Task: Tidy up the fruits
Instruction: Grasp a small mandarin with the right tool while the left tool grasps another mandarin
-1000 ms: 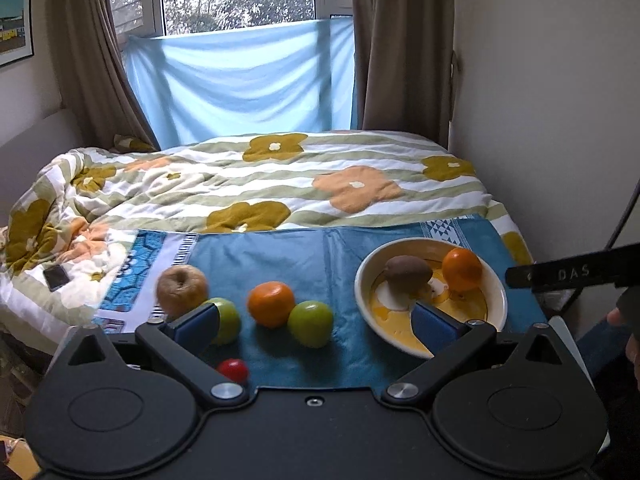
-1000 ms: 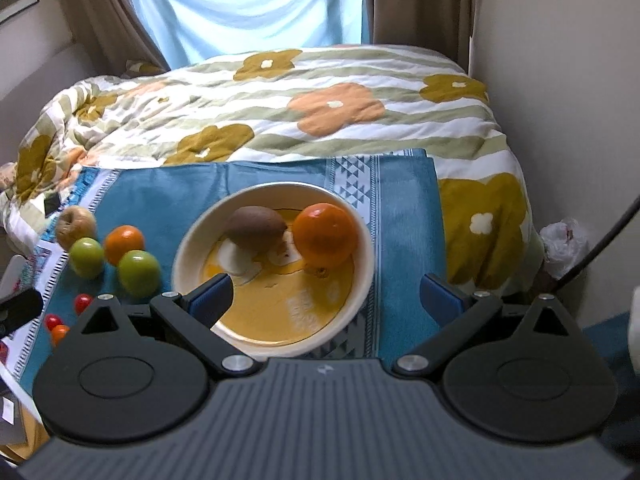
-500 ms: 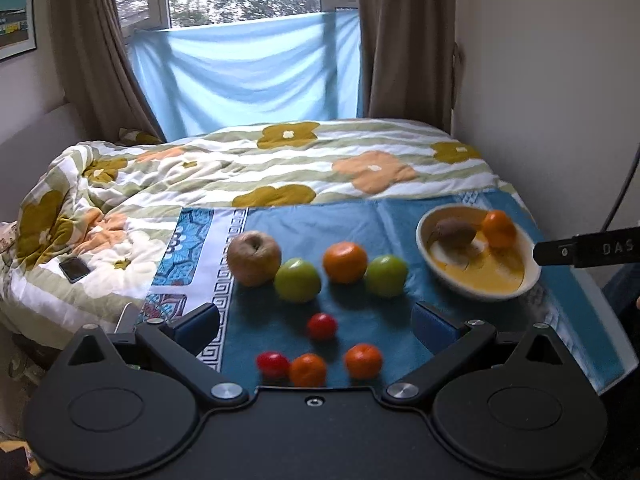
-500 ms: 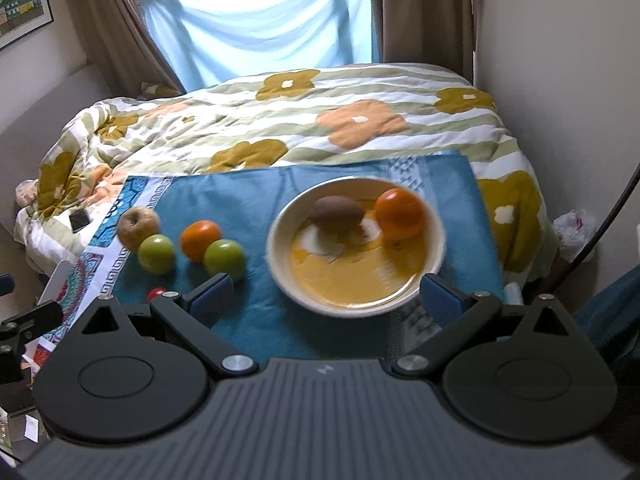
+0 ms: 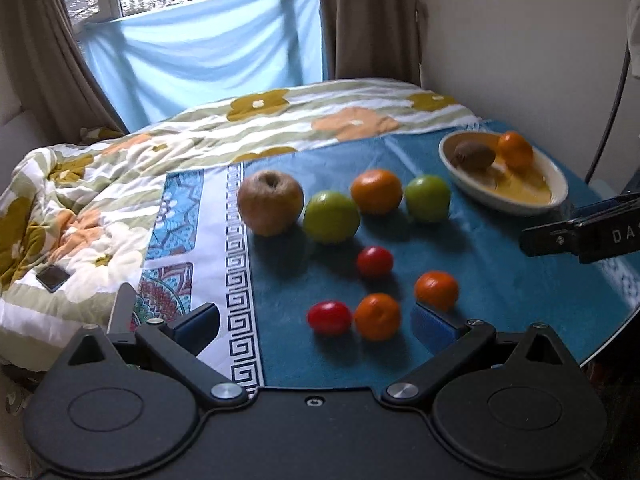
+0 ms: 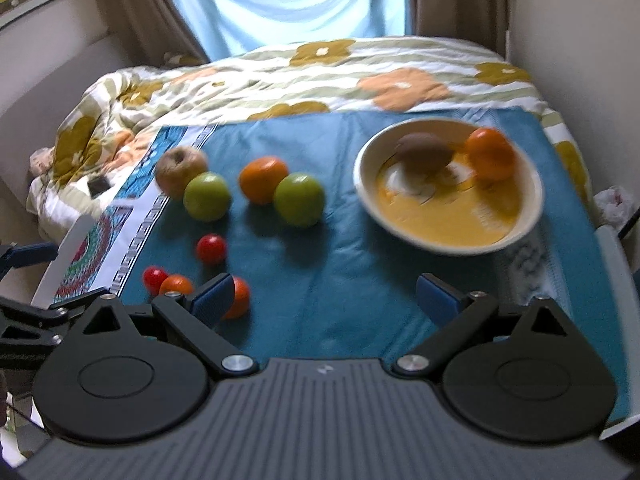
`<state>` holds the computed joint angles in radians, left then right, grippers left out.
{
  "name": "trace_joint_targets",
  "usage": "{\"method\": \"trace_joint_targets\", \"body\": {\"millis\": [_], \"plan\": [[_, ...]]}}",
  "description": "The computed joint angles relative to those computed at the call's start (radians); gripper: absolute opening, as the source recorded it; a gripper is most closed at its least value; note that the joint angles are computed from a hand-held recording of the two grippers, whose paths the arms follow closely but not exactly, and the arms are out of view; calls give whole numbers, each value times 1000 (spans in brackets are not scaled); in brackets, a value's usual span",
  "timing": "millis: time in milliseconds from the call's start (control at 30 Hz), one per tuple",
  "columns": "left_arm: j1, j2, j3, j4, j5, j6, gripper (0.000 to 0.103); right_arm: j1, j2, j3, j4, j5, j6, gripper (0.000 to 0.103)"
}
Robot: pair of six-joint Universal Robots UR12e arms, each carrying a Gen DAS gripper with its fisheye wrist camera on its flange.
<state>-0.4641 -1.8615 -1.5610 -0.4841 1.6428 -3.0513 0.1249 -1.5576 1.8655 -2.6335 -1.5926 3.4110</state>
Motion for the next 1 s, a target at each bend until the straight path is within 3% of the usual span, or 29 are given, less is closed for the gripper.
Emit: {"method": "trace_joint_targets", "body": {"millis": [233,467,633,800,1000], "plan": [[24,-13,-13,-8,-42,40,103,27,53,-17,-6,46,-29,103],[32,-26,-9,-6,-71,86,103,33,97,-43,6,101,-57,81],[34,-40,3,0,-94,133,103,30,112,-50,0,129,-72,73],[34,-52,17,0,-114,171,103,13,116,-49,-2,207,-77,53],[31,-63,28,4,-149,232,100,13,116,-53,0,198,-73,53]]}}
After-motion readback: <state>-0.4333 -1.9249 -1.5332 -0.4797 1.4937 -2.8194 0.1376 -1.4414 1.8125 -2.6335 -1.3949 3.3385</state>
